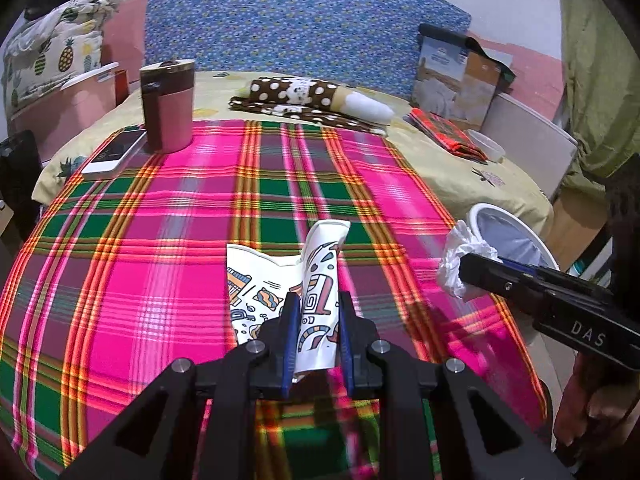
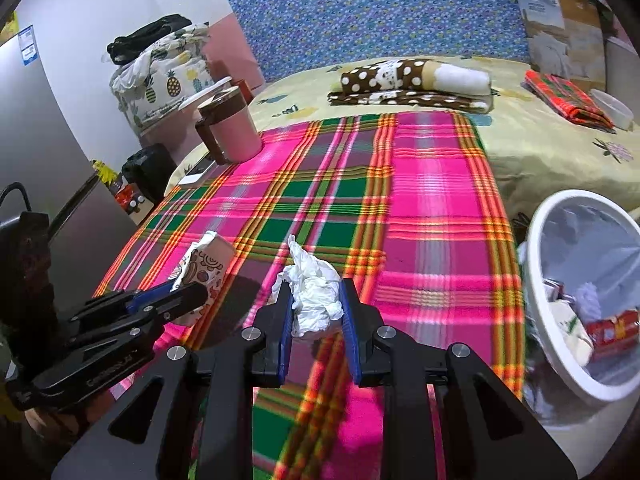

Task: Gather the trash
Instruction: 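Carry the wrapper and tissue in both grippers over the trash bin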

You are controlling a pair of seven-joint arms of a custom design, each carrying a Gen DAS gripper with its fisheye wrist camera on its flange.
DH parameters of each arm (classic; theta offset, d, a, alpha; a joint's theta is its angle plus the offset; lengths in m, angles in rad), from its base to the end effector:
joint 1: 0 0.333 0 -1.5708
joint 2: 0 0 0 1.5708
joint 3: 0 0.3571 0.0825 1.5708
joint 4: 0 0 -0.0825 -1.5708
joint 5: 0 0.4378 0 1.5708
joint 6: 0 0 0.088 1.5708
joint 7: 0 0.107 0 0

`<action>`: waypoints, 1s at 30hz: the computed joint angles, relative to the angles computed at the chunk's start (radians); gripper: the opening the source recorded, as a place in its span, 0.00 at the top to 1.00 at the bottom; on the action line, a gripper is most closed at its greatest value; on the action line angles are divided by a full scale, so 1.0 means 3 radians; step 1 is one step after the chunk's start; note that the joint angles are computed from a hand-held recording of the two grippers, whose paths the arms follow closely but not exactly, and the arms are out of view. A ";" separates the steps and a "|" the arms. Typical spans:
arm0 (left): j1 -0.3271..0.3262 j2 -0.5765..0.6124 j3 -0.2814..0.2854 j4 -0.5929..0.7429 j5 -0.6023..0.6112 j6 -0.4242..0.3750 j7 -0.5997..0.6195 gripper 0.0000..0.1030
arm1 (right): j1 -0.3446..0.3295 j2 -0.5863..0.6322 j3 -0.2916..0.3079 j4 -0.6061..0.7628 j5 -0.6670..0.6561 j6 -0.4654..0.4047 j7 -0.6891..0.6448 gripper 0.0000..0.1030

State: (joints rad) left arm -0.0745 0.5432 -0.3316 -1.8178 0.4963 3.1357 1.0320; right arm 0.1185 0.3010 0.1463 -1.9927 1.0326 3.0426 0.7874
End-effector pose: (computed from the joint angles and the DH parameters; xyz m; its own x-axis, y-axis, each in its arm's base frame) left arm 0.6896 -0.3032 0.3460 -0.3167 -0.9280 0.1962 -0.7086 0.0940 -0.6993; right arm 0.6747 0.1080 0.3744 0.1364 -0.9519 -0.2743 -0.7372 0.0875 -0.6700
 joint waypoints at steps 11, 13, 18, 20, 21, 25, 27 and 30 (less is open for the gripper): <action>0.0029 0.0043 -0.0217 0.0059 -0.0027 -0.0054 0.0201 0.81 | -0.0123 -0.0154 0.0068 -0.0165 0.0540 0.0196 -0.0400 0.77; 0.0009 0.0062 -0.0235 0.0094 -0.0044 -0.0072 0.0243 0.81 | -0.0137 -0.0182 0.0071 -0.0192 0.0672 0.0225 -0.0506 0.77; -0.0033 0.0148 -0.0315 0.0232 -0.0093 -0.0141 0.0394 0.81 | -0.0156 -0.0238 0.0036 -0.0230 0.1063 0.0258 -0.0811 0.77; -0.0054 0.0191 -0.0347 0.0297 -0.0118 -0.0176 0.0464 0.81 | -0.0147 -0.0250 -0.0005 -0.0239 0.1179 0.0270 -0.0890 0.77; -0.0062 0.0216 -0.0369 0.0334 -0.0133 -0.0197 0.0506 0.81 | -0.0143 -0.0266 -0.0021 -0.0254 0.1243 0.0275 -0.0939 0.77; -0.0087 0.0313 -0.0456 0.0467 -0.0208 -0.0263 0.0680 0.81 | -0.0114 -0.0294 -0.0116 -0.0291 0.1355 0.0300 -0.0985 0.77; -0.0097 0.0369 -0.0508 0.0542 -0.0251 -0.0301 0.0781 0.81 | -0.0111 -0.0302 -0.0153 -0.0306 0.1388 0.0314 -0.0990 0.77; -0.0132 0.0445 -0.0558 0.0651 -0.0313 -0.0360 0.0919 0.81 | -0.0116 -0.0318 -0.0195 -0.0329 0.1447 0.0335 -0.1004 0.77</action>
State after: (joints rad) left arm -0.1140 0.6767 -0.4990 -1.6225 0.4023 3.0278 1.3077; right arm 0.0838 0.2057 0.0878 -2.0914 1.4665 3.1432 0.4863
